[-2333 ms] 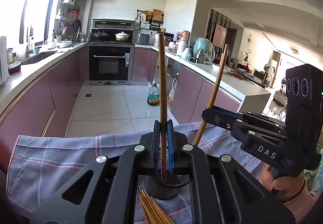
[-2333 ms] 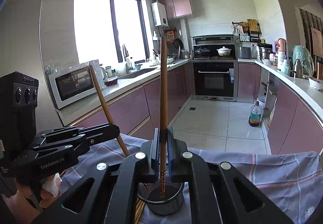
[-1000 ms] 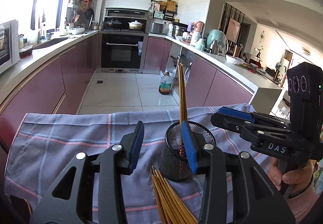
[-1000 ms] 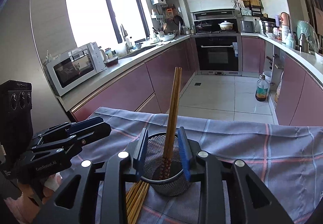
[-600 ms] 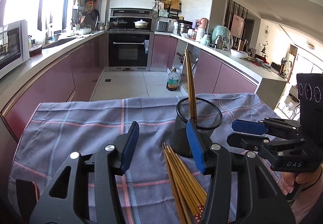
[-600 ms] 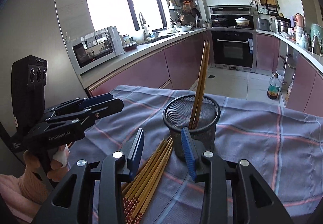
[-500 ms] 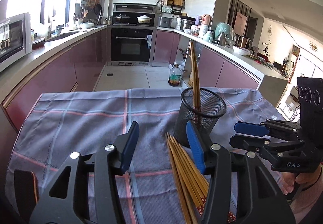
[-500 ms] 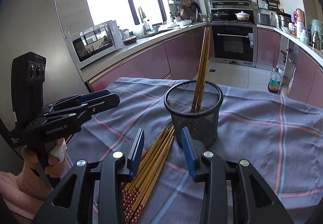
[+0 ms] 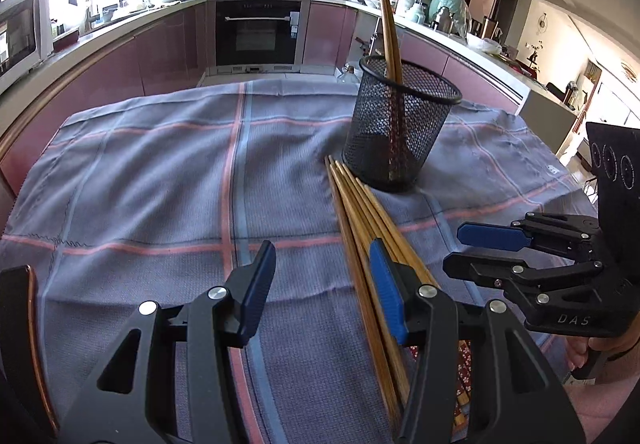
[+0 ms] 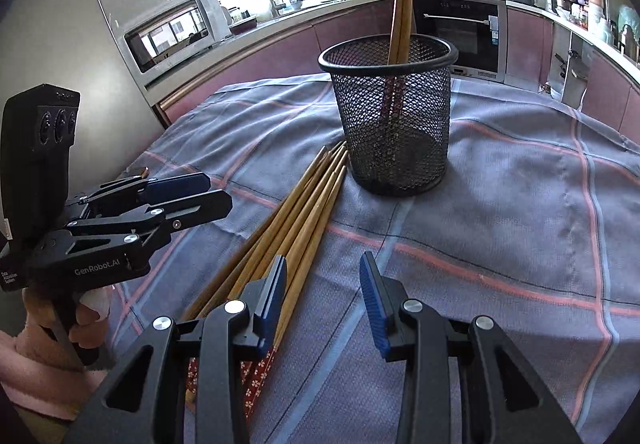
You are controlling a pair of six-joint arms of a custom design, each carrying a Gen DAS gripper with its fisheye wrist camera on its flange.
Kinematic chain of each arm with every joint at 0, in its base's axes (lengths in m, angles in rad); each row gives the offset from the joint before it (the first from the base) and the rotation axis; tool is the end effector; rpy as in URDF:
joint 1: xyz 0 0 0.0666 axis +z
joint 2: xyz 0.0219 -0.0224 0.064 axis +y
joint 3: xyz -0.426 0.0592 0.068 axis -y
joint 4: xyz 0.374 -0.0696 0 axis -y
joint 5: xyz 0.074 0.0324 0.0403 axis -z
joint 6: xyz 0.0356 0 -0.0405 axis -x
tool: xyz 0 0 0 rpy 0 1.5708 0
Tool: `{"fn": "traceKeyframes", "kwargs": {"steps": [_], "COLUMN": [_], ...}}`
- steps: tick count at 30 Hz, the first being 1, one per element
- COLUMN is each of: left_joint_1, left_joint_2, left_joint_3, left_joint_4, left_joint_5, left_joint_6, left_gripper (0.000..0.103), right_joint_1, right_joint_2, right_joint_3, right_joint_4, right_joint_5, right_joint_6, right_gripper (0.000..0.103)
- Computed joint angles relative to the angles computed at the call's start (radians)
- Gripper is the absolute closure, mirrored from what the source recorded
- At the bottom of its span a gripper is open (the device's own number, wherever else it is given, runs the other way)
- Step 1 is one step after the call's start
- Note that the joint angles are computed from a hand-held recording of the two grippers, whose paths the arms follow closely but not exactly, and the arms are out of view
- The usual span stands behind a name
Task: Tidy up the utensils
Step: 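Move both open tools back down to the chopstick pile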
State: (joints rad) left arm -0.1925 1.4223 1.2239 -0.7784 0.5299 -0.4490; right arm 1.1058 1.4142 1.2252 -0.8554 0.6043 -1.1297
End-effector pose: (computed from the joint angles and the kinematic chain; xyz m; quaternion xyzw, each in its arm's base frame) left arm 0.4394 -0.1044 0.4014 0.3637 0.8516 -0.2122 0.3121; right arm 0.2165 0.3855 0.4023 0.0884 0.9208 0.0976 0.3671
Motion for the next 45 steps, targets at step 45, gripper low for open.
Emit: {"fn": "traceKeyframes", "kwargs": {"steps": [45], "left_joint_1": [0.003], "left_joint_2": [-0.012], "left_joint_3": [-0.047], "left_joint_4": [-0.022], "left_joint_5": [-0.049], "left_joint_6": [-0.06], "left_gripper": [0.068], "right_joint_1": [0.007], "right_joint_2": [0.046], "right_joint_3": [0.042], "right_joint_4": [-0.131], "right_joint_5": [-0.002], "right_joint_6": [-0.034], "right_gripper": [0.082]}}
